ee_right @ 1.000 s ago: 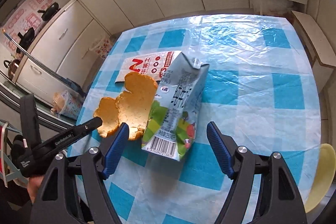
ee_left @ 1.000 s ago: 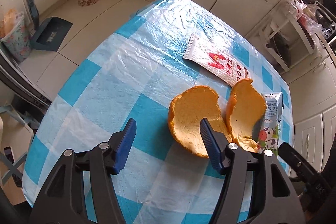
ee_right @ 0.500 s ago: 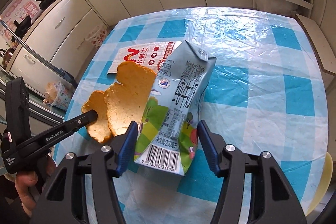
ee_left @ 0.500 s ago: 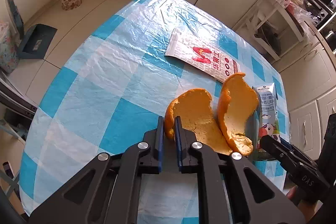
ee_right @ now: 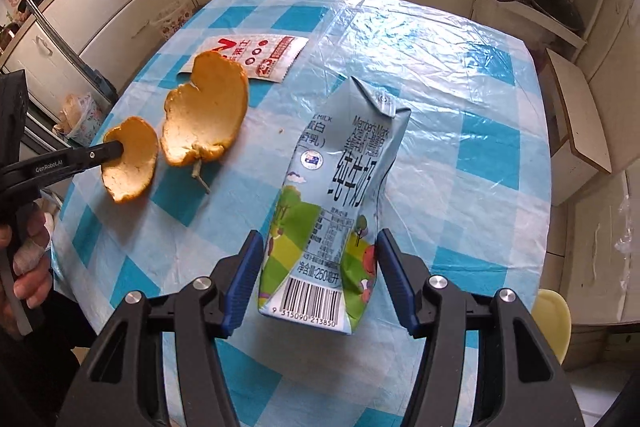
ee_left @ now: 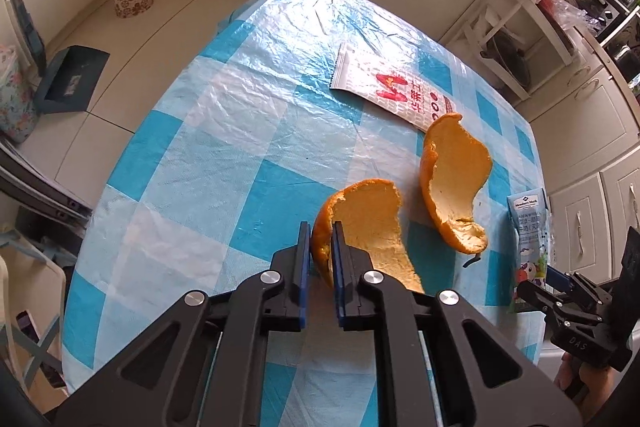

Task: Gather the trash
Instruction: 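Carry the peel and milk carton to the yellow bucket and open both tools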

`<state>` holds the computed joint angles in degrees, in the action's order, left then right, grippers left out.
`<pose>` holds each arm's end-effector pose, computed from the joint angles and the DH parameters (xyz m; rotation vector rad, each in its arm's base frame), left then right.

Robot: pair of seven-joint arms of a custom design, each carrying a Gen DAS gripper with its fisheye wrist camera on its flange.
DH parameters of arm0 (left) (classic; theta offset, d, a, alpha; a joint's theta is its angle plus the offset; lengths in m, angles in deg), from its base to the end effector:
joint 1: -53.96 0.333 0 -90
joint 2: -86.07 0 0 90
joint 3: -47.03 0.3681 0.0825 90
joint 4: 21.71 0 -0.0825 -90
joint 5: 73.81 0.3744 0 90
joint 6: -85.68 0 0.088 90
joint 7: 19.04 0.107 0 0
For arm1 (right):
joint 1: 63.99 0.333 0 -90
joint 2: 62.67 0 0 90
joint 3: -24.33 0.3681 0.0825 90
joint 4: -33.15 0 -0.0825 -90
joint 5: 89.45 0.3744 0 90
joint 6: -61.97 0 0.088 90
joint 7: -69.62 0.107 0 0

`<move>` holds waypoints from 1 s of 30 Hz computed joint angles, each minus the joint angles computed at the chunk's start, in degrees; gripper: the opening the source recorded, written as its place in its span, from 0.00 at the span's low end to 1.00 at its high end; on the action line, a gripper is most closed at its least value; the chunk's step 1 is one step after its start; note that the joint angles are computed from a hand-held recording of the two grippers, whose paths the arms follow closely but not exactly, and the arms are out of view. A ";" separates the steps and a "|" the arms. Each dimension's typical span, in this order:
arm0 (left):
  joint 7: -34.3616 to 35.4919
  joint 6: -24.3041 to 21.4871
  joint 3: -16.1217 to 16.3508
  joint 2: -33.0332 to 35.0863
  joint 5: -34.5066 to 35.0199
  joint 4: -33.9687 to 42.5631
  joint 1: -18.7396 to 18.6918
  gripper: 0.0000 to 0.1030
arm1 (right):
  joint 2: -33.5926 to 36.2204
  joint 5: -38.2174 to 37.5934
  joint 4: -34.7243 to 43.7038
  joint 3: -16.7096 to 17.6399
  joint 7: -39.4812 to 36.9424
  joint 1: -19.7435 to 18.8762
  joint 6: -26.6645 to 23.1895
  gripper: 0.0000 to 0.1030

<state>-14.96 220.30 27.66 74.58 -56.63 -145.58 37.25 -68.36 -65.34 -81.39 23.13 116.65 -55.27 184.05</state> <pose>0.4073 -0.3072 0.5729 -2.5963 1.2202 -0.6446 0.5311 0.0877 0.5842 -2.4440 1.1418 -0.0364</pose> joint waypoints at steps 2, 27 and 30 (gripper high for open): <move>-0.12 0.20 0.05 0.49 -0.31 -0.06 -0.04 0.16 | 0.12 -0.07 -0.07 0.15 0.52 0.08 0.45 0.59; 11.25 1.69 0.10 3.50 -0.36 5.16 -3.77 0.08 | -0.51 6.10 0.30 -1.68 -3.03 -2.58 -0.63 0.39; 12.37 3.02 0.11 4.02 -1.53 4.91 -3.89 0.08 | -0.61 3.33 -0.89 -0.91 -2.00 -2.23 2.38 0.52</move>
<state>-2.59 223.32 27.77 78.60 -58.15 -140.67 33.35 -68.97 -62.01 -82.28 22.22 114.64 -57.49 186.42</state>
